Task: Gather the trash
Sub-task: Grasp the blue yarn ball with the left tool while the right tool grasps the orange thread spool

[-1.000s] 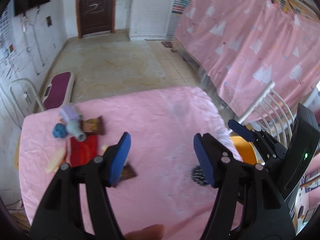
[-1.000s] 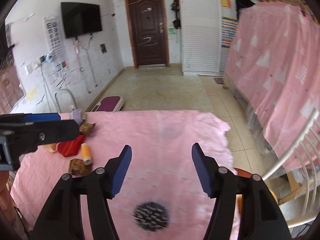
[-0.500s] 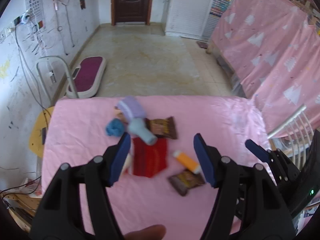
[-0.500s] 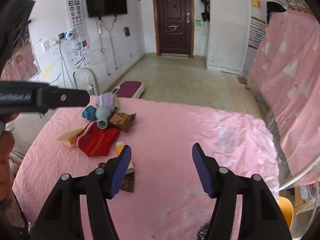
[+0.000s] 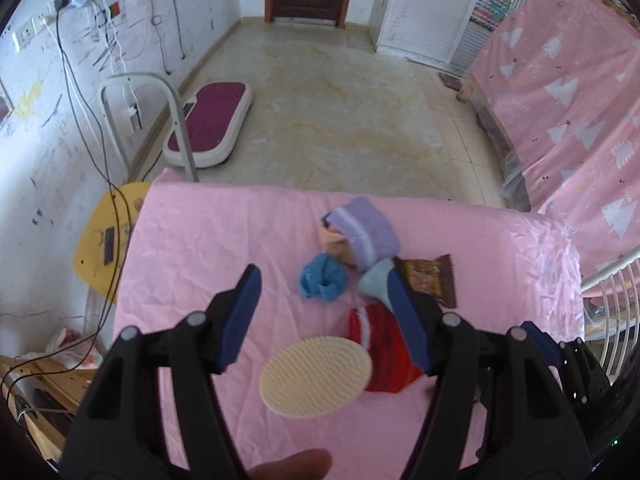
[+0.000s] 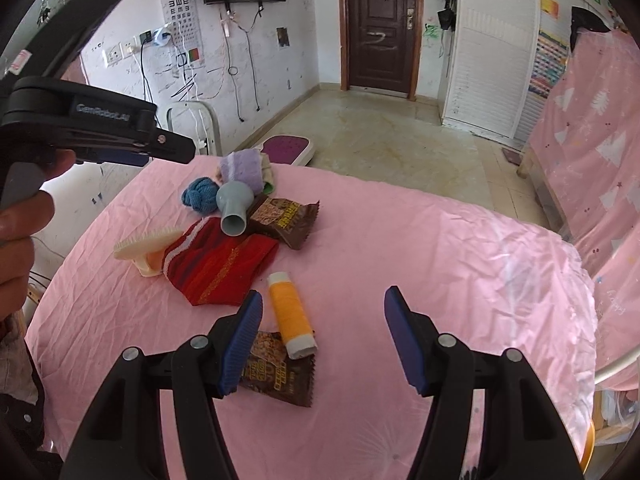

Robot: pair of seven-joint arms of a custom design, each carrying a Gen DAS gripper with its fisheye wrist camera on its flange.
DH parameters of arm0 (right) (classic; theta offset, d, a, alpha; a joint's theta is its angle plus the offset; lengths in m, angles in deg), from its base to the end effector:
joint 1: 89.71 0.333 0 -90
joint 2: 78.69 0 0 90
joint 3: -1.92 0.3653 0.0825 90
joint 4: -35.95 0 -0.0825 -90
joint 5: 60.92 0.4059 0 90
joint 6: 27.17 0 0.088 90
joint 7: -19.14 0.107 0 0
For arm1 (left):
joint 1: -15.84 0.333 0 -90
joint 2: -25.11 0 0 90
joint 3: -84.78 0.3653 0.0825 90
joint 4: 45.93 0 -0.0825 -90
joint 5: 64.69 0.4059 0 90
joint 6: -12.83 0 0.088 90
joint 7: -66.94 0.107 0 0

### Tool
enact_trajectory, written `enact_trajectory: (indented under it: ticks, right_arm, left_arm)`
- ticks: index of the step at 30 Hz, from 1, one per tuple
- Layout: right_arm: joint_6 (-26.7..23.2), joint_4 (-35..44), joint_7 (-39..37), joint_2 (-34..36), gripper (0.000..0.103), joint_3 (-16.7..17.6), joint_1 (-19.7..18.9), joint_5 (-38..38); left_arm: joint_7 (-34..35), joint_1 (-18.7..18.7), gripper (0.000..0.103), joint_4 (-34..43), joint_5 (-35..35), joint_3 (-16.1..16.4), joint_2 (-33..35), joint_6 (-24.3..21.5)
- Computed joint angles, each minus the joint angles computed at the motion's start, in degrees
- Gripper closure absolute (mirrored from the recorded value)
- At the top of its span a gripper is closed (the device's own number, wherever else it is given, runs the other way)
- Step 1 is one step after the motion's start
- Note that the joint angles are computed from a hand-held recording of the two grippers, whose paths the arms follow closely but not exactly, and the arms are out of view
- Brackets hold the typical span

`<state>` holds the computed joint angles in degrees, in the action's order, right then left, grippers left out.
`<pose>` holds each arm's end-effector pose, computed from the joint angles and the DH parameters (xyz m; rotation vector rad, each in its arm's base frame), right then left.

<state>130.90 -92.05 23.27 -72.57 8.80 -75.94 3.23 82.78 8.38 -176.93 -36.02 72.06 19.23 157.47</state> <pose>0.5537 0.1675 0.3851 -2.3041 0.8327 -0.2735 0.5067 -0.1938 0.4649 -2.4076 1.3064 -0.4745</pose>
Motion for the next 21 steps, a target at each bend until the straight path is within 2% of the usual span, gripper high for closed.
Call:
enact_trajectory:
  ticks: [11,17,21]
  right_arm:
    - [0.3,1.3,1.6,2.2,0.05,1.0,0.0,-2.8]
    - [0.1,1.9,2.8,3.3,0.051,1.5,-0.3,-4.4]
    - [0.2,2.3,3.9,3.9,0.06,1.9,-0.4,-5.5]
  left_arm:
    - [4.6,0.3,0.041,1.0,-4.2,1.9,4.4,1.8]
    - [6.9,0.2,0.051,1.5,-6.6,2.6,6.2,2.3]
    - [9.1,0.1,0.061,1.6,-9.3,3.0,7.0,3.2]
